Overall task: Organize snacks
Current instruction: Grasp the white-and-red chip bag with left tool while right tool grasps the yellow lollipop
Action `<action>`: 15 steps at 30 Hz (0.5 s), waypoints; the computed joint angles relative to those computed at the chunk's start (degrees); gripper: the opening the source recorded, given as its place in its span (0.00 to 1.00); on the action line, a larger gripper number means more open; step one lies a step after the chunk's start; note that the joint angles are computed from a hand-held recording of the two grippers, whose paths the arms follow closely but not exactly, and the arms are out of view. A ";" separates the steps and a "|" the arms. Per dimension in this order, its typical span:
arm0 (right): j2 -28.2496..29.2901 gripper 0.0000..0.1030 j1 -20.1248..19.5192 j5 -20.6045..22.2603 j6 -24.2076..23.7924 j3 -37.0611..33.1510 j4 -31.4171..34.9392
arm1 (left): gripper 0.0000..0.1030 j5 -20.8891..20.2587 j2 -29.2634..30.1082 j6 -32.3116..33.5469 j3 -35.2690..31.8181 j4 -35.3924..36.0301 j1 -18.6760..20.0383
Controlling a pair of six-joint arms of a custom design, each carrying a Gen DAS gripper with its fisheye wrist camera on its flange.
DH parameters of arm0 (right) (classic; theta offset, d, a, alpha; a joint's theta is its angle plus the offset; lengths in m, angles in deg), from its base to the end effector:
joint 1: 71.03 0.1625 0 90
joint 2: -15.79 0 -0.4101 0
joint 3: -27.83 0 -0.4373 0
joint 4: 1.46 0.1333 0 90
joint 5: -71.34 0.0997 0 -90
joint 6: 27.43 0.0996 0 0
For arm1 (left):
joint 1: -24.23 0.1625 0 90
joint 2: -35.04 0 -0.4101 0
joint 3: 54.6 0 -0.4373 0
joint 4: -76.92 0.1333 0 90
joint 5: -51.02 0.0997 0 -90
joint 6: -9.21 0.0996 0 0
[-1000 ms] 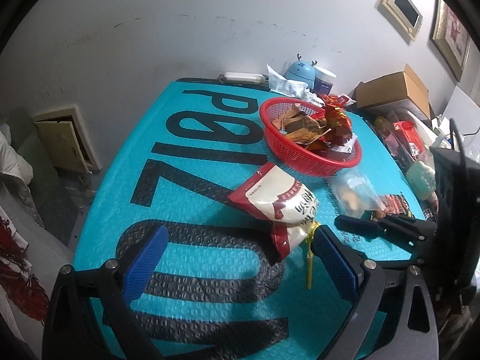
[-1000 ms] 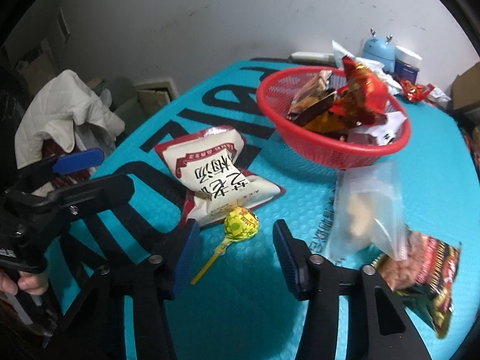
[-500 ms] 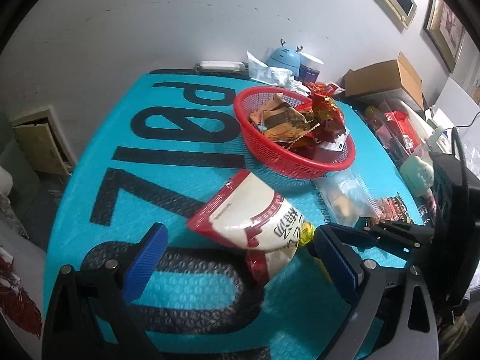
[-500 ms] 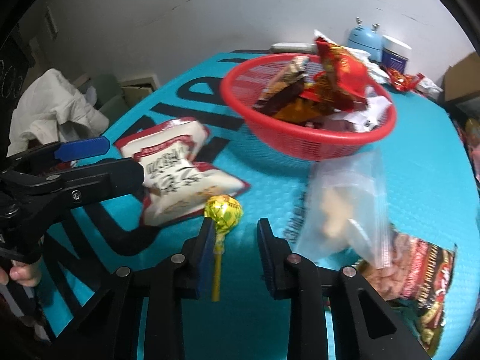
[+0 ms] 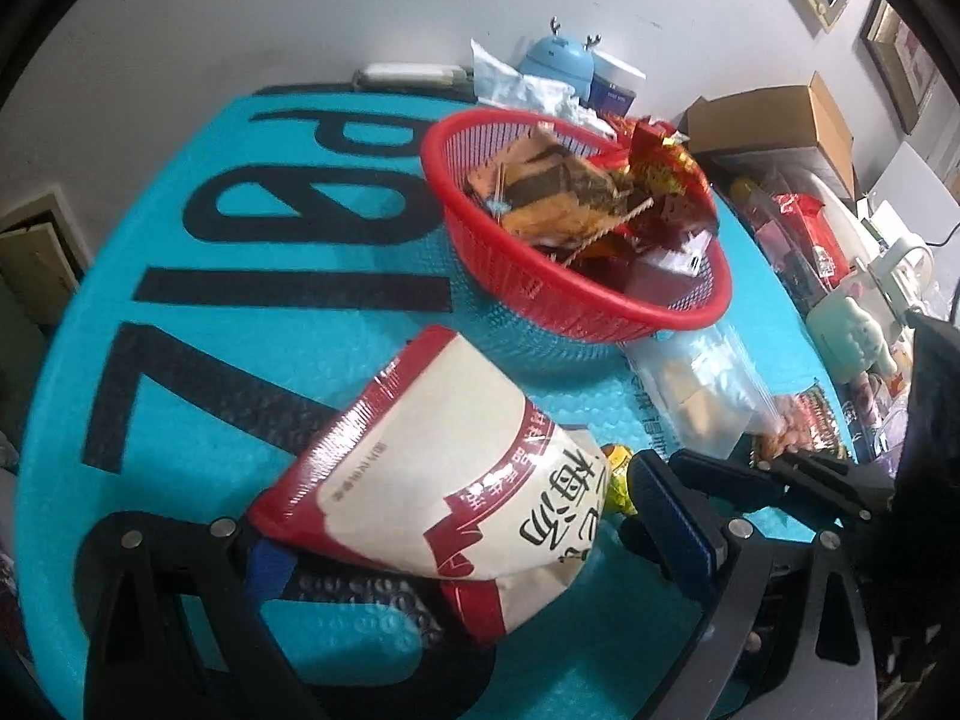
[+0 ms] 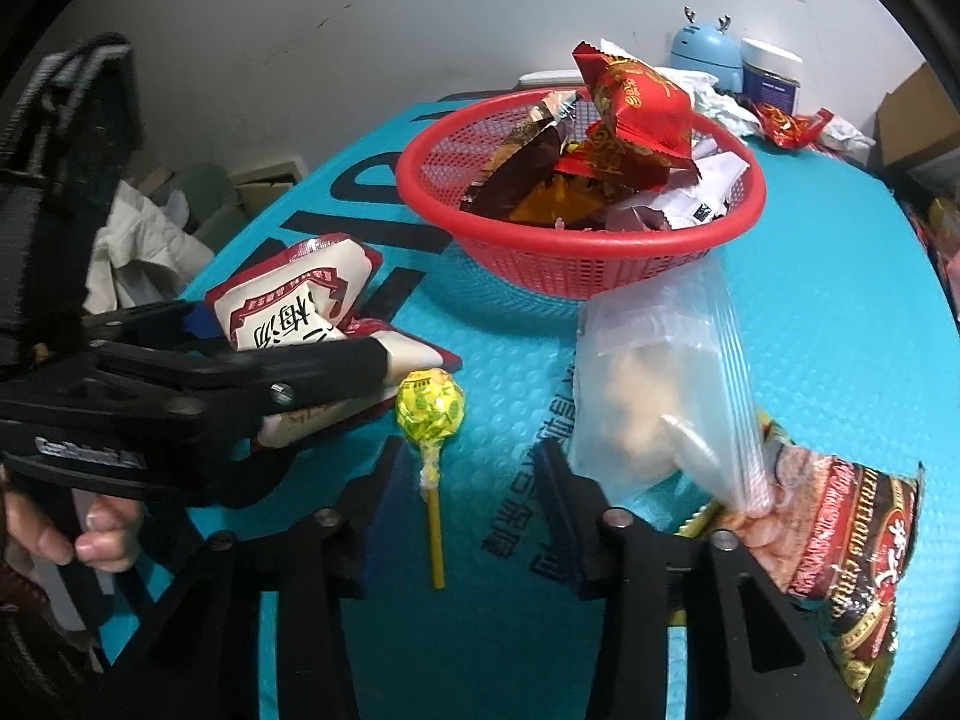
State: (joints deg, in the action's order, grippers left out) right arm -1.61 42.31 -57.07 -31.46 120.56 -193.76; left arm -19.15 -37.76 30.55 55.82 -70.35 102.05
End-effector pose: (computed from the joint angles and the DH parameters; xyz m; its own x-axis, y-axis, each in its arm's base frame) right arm 0.3137 -0.5468 -0.1622 -0.8042 -0.1091 0.5842 -0.4106 0.8127 -0.4135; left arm 0.0382 -0.6149 0.2326 -0.8066 0.4160 -0.4199 0.5284 0.8258 -0.1970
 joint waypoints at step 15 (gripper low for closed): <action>0.96 0.56 0.55 -0.91 -0.12 -1.42 1.29 | 0.57 -0.37 -4.16 2.25 2.69 -0.51 1.08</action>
State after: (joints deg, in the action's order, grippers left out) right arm -0.65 42.86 -57.98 -31.57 119.14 -192.47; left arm -19.52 -41.93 32.80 58.51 -70.86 103.13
